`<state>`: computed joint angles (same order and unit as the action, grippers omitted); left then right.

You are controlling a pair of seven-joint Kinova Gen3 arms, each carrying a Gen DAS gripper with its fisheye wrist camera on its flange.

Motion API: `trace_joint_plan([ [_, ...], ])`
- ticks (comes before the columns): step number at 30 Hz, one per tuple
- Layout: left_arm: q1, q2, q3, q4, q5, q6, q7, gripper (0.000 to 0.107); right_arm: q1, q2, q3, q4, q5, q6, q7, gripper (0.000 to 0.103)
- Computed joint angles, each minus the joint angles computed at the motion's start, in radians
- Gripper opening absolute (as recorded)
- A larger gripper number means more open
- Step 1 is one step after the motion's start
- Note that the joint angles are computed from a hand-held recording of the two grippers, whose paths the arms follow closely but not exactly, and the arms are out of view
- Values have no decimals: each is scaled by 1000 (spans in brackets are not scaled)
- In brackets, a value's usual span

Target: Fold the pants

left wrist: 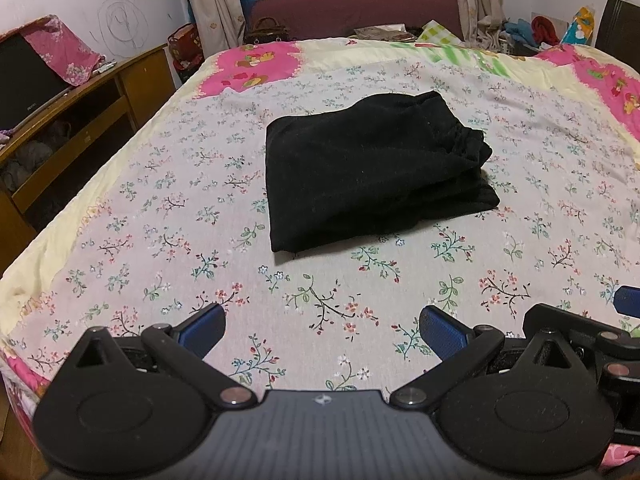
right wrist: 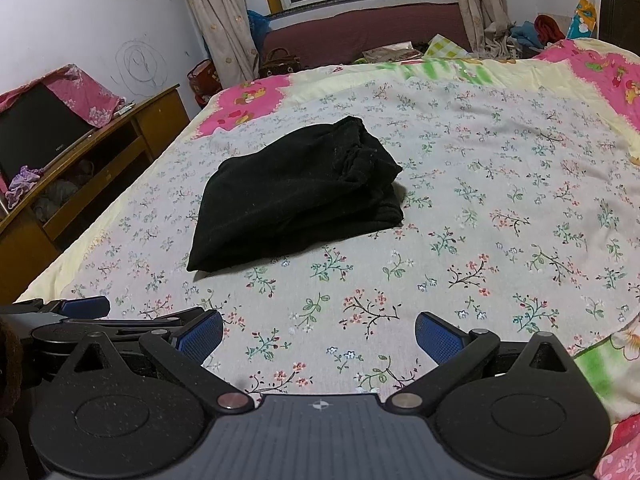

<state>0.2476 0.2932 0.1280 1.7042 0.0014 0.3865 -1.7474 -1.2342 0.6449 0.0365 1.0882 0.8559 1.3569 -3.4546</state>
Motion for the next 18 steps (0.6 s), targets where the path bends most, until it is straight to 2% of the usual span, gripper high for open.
trace_joint_plan([
  [18, -8, 4, 5, 2, 14, 6, -14, 103, -3, 2, -3, 7, -5, 0, -11, 94],
])
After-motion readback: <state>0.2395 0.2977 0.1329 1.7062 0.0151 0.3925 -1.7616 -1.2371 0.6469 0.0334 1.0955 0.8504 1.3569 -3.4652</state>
